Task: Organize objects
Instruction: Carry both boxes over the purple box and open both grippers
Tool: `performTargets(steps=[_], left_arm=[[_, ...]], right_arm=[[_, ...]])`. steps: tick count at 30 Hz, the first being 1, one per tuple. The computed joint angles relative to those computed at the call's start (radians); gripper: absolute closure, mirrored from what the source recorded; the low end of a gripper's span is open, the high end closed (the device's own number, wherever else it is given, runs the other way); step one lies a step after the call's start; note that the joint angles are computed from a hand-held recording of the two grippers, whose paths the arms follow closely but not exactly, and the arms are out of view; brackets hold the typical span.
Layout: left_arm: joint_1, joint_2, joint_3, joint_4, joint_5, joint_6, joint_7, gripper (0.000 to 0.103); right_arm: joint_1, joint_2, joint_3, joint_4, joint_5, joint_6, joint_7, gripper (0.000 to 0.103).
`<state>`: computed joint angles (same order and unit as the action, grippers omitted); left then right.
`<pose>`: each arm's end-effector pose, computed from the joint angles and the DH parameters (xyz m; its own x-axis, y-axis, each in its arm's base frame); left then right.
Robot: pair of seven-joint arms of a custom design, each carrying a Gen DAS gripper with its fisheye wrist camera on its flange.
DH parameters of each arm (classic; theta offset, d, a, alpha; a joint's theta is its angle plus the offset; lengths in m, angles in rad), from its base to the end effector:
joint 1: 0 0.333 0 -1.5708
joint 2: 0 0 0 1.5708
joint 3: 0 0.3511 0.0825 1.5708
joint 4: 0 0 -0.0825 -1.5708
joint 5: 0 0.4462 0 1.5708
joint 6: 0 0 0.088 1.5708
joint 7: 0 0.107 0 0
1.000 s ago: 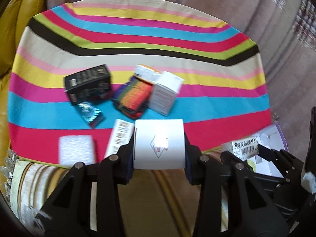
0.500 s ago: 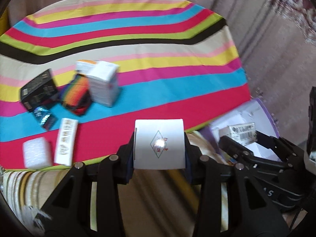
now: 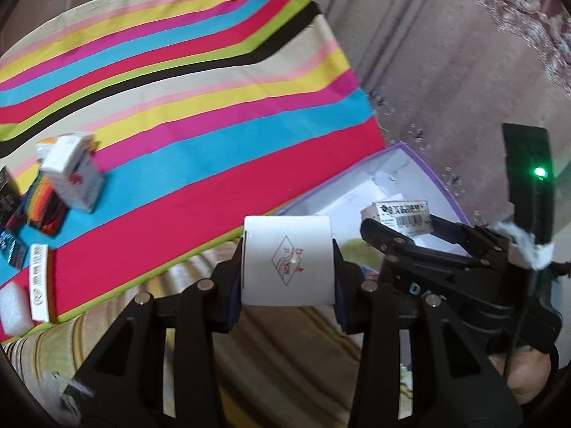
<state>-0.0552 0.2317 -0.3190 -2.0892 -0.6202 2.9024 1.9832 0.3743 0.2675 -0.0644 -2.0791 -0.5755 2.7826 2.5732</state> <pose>0.6371 -0.2041 0.3676 -0.2713 -0.9169 0.2927 -0.8344 0.0725 -0.5463 0.6288 0.2285 0.3312 -0.1762 -0.9835 -0.0413 -0.8460 0.1727 -0.5045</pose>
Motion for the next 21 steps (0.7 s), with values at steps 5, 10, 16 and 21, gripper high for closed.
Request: performTargets(steps=[5, 10, 16, 21], left_arm=[[0.025, 0.012, -0.051, 0.026, -0.105, -0.015, 0.134, 0.059], [0.004, 0.014, -0.041, 0.037, -0.14, -0.019, 0.179, 0.039], [0.036, 0.008, -0.056, 0.04, -0.315, -0.031, 0.268, 0.029], [0.02, -0.017, -0.022, 0.02, -0.367, -0.059, 0.305, 0.029]], right_arm=[[-0.003, -0.005, -0.011, -0.009, -0.013, -0.015, 0.033, 0.027], [-0.01, -0.013, -0.015, -0.023, -0.02, -0.013, 0.083, 0.025], [-0.017, -0.018, -0.012, -0.028, -0.031, -0.012, 0.116, 0.02], [-0.025, -0.014, 0.006, -0.02, -0.007, -0.004, 0.086, 0.019]])
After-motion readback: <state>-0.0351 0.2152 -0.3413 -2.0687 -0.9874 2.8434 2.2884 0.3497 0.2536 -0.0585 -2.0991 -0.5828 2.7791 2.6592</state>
